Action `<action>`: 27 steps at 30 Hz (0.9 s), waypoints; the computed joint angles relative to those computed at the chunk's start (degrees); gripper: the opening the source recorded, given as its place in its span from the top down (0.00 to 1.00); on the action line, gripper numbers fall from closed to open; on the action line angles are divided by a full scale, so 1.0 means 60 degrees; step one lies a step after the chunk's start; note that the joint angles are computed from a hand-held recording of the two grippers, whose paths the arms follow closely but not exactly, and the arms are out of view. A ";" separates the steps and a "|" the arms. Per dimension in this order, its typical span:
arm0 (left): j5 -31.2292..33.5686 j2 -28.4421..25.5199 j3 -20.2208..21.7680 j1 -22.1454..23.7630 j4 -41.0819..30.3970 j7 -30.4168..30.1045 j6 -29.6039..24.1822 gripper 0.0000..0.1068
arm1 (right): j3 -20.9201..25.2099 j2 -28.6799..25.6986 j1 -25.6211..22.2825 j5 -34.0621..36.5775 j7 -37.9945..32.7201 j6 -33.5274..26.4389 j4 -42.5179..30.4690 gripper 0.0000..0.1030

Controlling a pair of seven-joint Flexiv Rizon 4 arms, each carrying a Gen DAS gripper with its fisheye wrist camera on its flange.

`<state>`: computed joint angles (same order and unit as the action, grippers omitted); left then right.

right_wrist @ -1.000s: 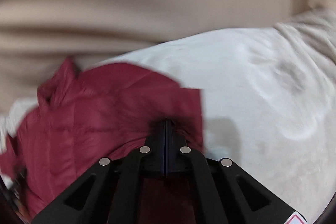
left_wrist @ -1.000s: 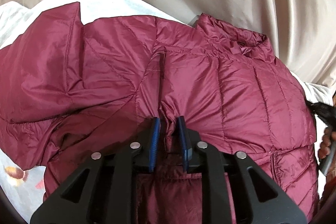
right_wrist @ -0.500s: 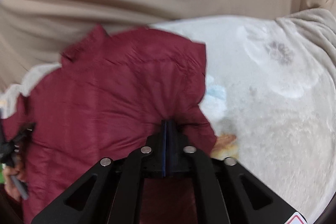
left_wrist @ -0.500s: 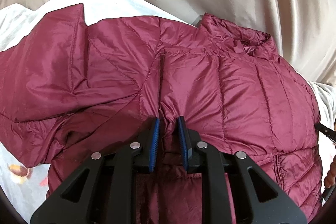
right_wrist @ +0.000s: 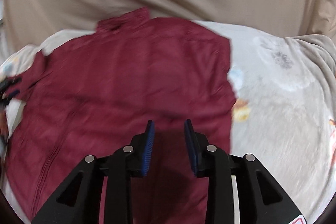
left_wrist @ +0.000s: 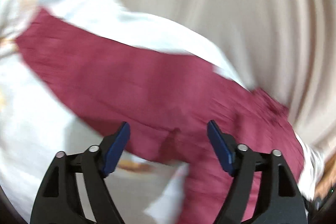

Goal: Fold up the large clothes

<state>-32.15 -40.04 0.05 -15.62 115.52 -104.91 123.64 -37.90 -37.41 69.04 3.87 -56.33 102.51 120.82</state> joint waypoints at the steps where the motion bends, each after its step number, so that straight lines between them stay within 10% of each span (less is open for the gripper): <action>1: -0.0162 0.0130 0.0095 0.0123 0.0190 -0.0093 -0.0059 0.29 | 0.0166 0.0102 0.0064 0.0038 -0.0062 0.0225 0.0256 0.71; 11: -0.0623 0.0340 0.0738 0.1986 0.0815 -0.1330 -0.0964 0.33 | 0.1035 -0.0263 0.0007 0.0552 -0.0865 0.0423 0.0387 0.62; 16: 0.0207 0.0283 0.0657 0.2215 0.0379 -0.1136 -0.0993 0.96 | 0.2024 -0.0043 -0.0996 0.0581 -0.0792 0.0727 0.0350 0.61; 23: -0.0388 0.0726 0.1280 -0.0747 -0.1133 0.1937 -0.0354 0.98 | 0.2278 -0.0050 -0.1160 0.0803 -0.0859 0.0823 0.0304 0.60; 27: 0.0262 0.0258 0.0230 -0.1532 -0.2949 0.3417 -0.1018 0.98 | 0.2504 -0.0025 -0.1364 0.0816 -0.0896 0.0914 0.0285 0.60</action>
<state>-30.58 -38.49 1.43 -24.81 97.83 -84.41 117.53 -22.88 -37.56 60.86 8.76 -61.70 107.99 122.53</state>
